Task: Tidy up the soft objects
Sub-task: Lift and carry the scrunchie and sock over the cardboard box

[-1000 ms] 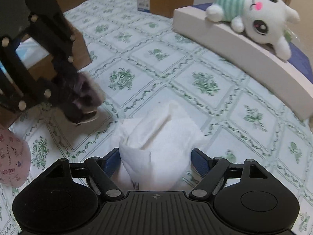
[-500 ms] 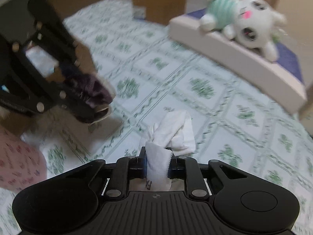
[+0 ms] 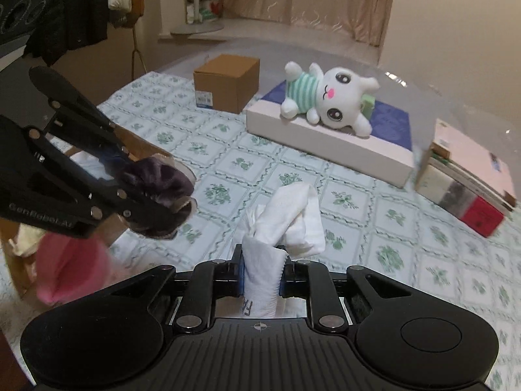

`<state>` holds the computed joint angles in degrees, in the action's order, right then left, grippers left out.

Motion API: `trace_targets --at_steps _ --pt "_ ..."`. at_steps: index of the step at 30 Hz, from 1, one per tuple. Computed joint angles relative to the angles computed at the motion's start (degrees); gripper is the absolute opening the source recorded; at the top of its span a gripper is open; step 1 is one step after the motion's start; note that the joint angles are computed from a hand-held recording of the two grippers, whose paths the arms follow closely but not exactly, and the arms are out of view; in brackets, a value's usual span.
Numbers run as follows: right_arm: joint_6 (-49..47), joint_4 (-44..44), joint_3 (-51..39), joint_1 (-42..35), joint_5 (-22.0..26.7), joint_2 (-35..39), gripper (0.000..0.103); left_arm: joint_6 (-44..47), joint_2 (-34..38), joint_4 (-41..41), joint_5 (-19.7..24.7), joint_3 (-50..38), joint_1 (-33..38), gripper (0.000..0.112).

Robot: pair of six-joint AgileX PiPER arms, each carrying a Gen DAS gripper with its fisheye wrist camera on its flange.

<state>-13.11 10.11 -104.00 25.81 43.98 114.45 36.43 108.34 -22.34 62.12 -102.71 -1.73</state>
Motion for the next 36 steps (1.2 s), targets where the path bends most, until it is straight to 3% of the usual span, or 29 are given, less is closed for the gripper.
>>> trace_targets --at_steps 9,14,18,29,36 --pt "7.6 -0.8 28.6 4.7 -12.8 -20.4 0.018 -1.1 -24.2 -3.6 -15.4 34.3 -2.8 0.019" --pt "17.3 -4.3 42.5 8.9 -19.1 -30.6 0.018 -4.1 -35.7 -4.2 -21.7 48.9 -4.9 0.019" --pt "30.6 -12.6 50.8 13.3 -22.0 -37.2 0.018 -8.6 -43.3 -3.4 -24.5 56.9 -6.3 0.019" --pt "63.4 -37.2 60.7 25.8 -20.6 -46.6 0.018 -24.7 -60.2 5.5 -24.7 68.2 -8.9 0.019" --pt "75.7 -45.5 62.7 33.5 -19.7 -46.3 0.018 -23.0 -68.3 4.1 -20.4 72.3 -4.0 0.019"
